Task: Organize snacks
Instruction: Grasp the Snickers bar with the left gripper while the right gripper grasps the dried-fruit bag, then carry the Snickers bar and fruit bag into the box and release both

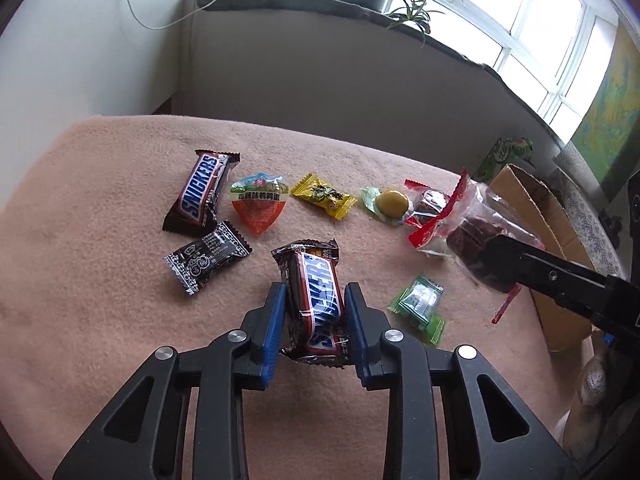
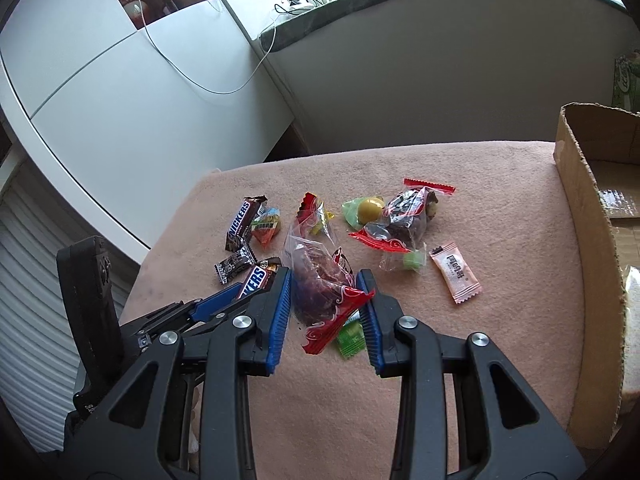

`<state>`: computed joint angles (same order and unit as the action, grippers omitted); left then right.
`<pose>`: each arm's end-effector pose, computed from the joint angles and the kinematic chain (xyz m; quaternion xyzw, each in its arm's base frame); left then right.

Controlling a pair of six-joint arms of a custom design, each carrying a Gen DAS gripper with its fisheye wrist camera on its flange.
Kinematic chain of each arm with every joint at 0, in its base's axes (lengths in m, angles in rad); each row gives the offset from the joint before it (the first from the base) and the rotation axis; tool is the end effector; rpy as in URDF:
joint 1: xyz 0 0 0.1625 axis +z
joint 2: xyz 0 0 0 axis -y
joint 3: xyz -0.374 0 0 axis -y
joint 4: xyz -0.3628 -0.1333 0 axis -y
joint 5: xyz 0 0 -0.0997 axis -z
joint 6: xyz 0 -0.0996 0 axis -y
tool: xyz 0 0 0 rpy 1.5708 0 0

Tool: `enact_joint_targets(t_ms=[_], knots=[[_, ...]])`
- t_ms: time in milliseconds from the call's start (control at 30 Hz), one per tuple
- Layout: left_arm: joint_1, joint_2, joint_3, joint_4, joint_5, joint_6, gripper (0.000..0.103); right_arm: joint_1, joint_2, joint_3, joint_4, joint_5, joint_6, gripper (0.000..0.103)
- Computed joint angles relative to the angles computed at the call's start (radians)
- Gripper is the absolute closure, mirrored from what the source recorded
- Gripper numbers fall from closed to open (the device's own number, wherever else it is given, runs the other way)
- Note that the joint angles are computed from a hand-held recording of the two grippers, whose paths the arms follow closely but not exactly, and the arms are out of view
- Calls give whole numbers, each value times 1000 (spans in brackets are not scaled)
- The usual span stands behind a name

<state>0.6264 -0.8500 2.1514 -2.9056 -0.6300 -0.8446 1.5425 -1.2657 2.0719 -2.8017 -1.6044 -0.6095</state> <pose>-0.2352 -0.4341 0.0384 0.0369 0.8905 -0.3628 0.2720 0.1159 -0.4988 0.2078 0.2767 -0.9374 0.1950 0.0817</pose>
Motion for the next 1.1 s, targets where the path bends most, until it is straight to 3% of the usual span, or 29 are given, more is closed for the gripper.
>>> enact_joint_targets(t_ms=[200, 500, 800, 1100], knots=[[-4, -10, 30, -61, -26, -26, 76, -21, -91, 47, 2, 36, -2, 69], [-84, -3, 10, -153, 3, 38, 76, -60, -271, 117, -60, 84, -24, 69], [-109, 127, -165, -274, -75, 235, 76, -127, -384, 114, -126, 70, -35, 69], [-102, 253, -340, -268, -156, 355, 76, -178, -383, 64, -193, 13, -64, 69]])
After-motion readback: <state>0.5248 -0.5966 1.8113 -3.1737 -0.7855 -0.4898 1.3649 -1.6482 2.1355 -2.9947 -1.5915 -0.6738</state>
